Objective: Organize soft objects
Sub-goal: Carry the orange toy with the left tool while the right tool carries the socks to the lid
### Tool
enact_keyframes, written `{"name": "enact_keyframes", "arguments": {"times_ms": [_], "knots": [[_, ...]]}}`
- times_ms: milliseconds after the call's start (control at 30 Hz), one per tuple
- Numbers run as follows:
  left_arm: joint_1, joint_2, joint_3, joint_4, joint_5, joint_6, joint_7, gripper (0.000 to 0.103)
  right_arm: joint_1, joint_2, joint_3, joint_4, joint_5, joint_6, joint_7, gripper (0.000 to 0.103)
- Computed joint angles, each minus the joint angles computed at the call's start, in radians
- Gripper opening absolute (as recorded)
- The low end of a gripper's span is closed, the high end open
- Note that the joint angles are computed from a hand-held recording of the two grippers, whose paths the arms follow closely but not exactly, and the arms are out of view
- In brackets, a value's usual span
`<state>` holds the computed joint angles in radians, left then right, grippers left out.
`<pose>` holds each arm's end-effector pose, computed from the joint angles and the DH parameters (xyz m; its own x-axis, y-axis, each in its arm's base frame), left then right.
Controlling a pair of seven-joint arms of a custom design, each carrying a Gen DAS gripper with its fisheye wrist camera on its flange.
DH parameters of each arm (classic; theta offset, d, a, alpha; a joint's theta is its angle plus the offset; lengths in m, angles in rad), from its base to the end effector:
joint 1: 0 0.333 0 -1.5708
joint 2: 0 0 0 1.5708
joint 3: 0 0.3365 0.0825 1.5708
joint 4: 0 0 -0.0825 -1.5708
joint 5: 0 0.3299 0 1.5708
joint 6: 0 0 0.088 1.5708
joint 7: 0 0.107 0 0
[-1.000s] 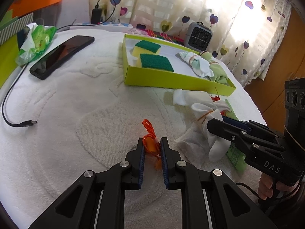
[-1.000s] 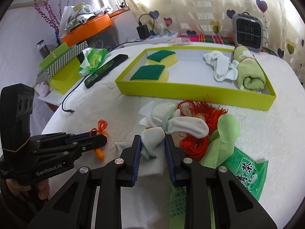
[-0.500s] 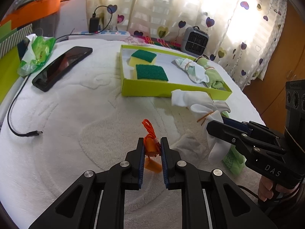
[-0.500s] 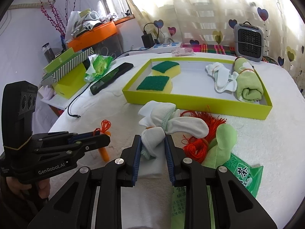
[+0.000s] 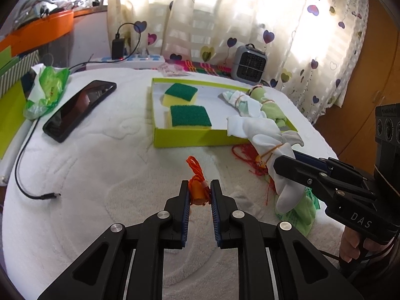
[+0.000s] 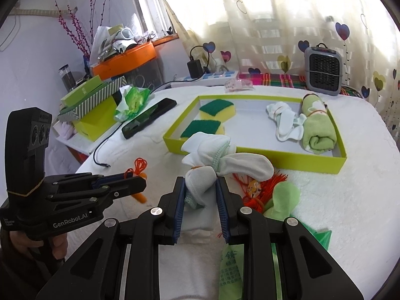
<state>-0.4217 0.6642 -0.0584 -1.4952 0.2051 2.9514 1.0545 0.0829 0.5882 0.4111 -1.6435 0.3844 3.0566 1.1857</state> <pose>0.6467 -0.3382 0.4199 -0.2084 -0.9507 0.2299 -0.7363 -0.0023 -0.6767 0.6560 0.2426 0.4356 0.4285 -0.8710 -0.2402 -0.6555 -0.1168 -0.7461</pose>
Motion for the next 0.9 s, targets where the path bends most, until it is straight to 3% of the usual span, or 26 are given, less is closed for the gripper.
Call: {"name": "enact_keyframes", "arguments": {"times_ms": [467, 800, 900], "knots": [[0.005, 0.044, -0.006, 0.115, 0.004, -0.023, 0.032, 0.014, -0.062, 0.011, 0.064, 0.043, 0.021, 0.03, -0.029, 0.026], [0.021, 0.132, -0.035, 0.291, -0.019, -0.101, 0.089, 0.014, -0.057, 0.033, 0.024, 0.117, 0.024, 0.016, 0.003, 0.026], [0.025, 0.167, -0.044, 0.36, -0.03, -0.133, 0.111, 0.014, -0.037, 0.043, -0.016, 0.149, 0.013, 0.005, 0.028, 0.026]]}}
